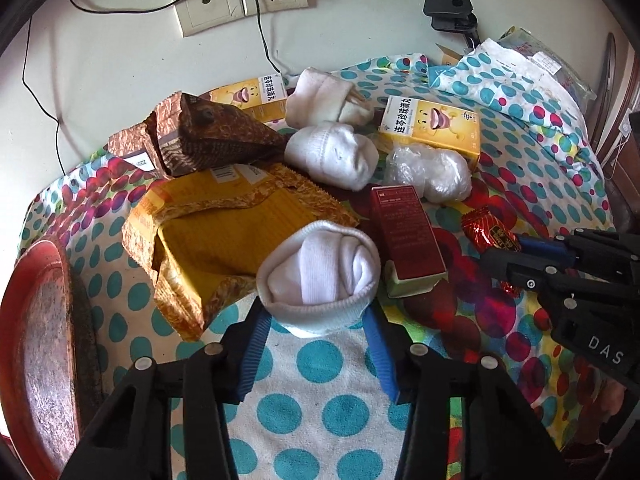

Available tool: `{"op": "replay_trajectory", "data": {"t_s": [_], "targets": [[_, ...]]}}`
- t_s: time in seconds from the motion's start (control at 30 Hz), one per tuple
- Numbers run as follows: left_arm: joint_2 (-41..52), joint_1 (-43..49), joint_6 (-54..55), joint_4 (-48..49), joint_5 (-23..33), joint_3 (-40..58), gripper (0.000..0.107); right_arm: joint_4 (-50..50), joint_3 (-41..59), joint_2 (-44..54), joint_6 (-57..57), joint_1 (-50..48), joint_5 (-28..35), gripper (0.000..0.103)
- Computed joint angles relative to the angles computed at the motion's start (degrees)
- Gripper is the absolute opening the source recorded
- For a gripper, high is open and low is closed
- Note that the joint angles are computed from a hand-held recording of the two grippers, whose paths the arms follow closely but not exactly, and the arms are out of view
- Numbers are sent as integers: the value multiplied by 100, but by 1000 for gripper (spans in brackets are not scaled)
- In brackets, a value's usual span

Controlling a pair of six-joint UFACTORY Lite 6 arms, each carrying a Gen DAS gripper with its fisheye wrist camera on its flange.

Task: Organize objects
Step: 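Close left tool on the white sock while right tool grasps the red candy bar, then carry the white sock with left tool over the red tray while right holds candy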

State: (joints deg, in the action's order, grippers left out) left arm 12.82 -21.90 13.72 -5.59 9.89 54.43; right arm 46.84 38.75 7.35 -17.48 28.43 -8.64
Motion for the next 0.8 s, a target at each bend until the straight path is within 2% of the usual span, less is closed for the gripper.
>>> {"op": "replay_trajectory", "data": {"t_s": [0.13,0.27,0.43,0.63,0.8], "targets": [[-347,-41,-185,220,-4,-226,46,586,-24,-61,-544,126,-53,18],[-783,-54,423,-382,158,-420,46,1429,-85,-177,-1364,240,-149,18],[-1294,-6,255,-229,335,-609,46,2487,-123,-347,-2344,352,-218,18],[-1840,403,519,-385,573,-811,46,3616,-115,-509,-3348,557,-358,18],[-2230,1101,1430,-1019,833,-925,46,4315,-93,-618,-3996,717,-533,18]]}}
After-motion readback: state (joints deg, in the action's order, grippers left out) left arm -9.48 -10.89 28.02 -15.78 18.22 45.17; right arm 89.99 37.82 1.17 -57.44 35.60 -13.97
